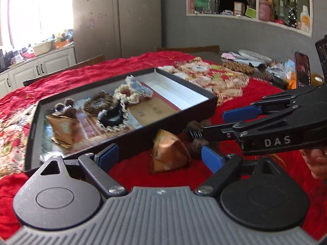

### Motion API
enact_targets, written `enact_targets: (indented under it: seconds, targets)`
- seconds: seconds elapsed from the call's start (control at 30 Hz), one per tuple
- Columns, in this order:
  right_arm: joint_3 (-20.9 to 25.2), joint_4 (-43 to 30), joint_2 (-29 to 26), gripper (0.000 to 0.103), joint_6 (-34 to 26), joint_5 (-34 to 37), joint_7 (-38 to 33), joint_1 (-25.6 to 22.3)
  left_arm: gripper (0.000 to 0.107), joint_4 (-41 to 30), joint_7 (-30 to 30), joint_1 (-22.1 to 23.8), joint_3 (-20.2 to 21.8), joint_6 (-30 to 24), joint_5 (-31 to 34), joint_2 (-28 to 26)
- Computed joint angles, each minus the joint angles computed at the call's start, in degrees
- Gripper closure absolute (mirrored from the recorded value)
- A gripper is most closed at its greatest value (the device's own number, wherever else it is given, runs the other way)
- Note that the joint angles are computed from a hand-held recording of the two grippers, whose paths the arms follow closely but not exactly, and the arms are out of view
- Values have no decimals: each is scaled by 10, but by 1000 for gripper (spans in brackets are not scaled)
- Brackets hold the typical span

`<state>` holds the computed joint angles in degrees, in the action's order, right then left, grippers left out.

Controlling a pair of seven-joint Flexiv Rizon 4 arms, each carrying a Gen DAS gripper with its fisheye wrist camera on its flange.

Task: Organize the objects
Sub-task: 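Withdraw both tools toward another gold packet and brown fuzzy comb clip, then close left tool on gold foil packet while right tool grasps brown fuzzy comb clip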

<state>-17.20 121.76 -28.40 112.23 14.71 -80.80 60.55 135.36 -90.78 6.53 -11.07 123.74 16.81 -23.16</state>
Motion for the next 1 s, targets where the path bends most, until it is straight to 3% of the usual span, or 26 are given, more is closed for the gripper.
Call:
enact_targets:
  seconds: [0.13,0.23,0.33,0.47,0.83,1.0]
  targets:
    - [33,-7,-7,55,2,-13,10,-35,20,-12,8,-7,2,-5,-8,-20]
    - [66,-14,-13,55,6,-29,18,-70,28,-21,0,19,-23,-17,7,-31]
    - [102,-22,-18,54,5,-52,29,-109,42,-27,-14,63,-64,-34,34,-38]
    - [142,-35,-29,53,3,-81,50,-152,55,-30,-11,71,-73,-38,36,-42]
    - [196,-51,-47,53,0,-143,101,-217,65,-23,-10,75,-74,-30,38,-40]
    - [198,-51,-49,62,3,-156,112,-220,66,-18,-18,89,-83,-29,48,-37]
